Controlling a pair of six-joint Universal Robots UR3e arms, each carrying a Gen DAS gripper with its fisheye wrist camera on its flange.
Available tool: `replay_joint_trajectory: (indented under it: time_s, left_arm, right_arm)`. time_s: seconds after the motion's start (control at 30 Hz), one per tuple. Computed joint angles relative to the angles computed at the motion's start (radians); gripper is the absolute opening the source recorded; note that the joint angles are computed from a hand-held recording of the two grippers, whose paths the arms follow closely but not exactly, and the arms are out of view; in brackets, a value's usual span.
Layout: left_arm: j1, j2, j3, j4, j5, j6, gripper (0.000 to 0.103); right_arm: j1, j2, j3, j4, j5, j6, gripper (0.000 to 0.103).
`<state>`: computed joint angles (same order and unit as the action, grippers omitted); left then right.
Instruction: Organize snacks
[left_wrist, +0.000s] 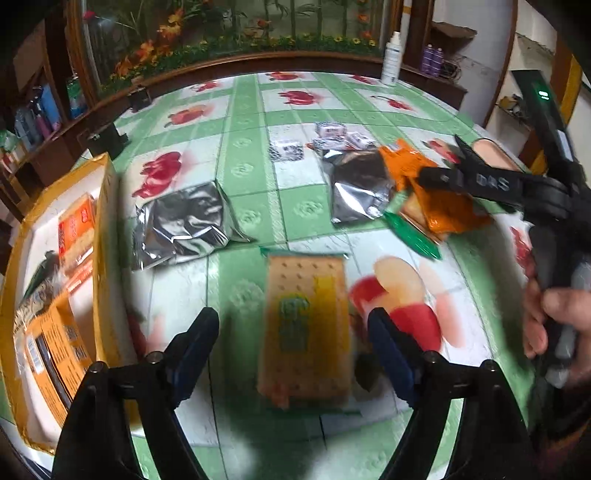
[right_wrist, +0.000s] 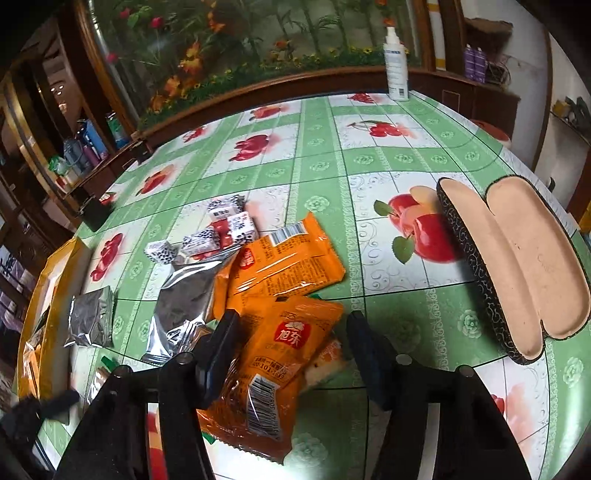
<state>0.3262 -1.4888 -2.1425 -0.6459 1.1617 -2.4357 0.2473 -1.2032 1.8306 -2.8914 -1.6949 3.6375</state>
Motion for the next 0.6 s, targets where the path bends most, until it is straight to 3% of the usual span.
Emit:
replay_joint_trajectory:
  time_s: [0.03,0.07,0.1,0.17,0.23,0.37,0.5,0.6]
  left_arm:
    - [-0.011,-0.024,0.014,0.005,0.001,-0.005,0.082]
    - [-0.022,-0.041,0.019,0.017,0.009,-0.01,0.075]
    - [-0.036,-0.06,0.021,0.04,0.03,-0.02,0.065]
    - [-0.029,-0.059,-0.012,0.093,0.022,-0.021,0.047]
    - [-0.024,-0.065,-0.007,0.092,0.02,-0.026,0.046]
    - [-0.001,-0.035,-0.03,0.075,0.013,0.002,0.046]
    - [0.06,0.024,-0.058,-0.001,-0.028,0.059,0.046]
    - [0.076,0.042,-0.092,0.026,-0.036,0.084,0.046]
  right_arm:
    - [0.006,0.0,-0.001,0.001,-0.01,-0.011,0.06]
    - [0.009,-0.001,0.0,0.001,-0.017,-0.016,0.058]
    - [0.016,-0.001,-0.003,0.004,-0.029,-0.017,0.047]
    - [0.016,-0.008,0.005,-0.006,-0.039,-0.025,0.038]
    - [-0.007,-0.027,0.039,-0.045,0.015,-0.022,0.031]
    - [-0.052,-0.052,0.098,-0.126,0.124,-0.022,0.028]
    - [-0.048,-0.069,0.144,-0.219,0.164,-0.028,0.024]
    - [-0.029,-0.09,0.198,-0.28,0.174,-0.033,0.024]
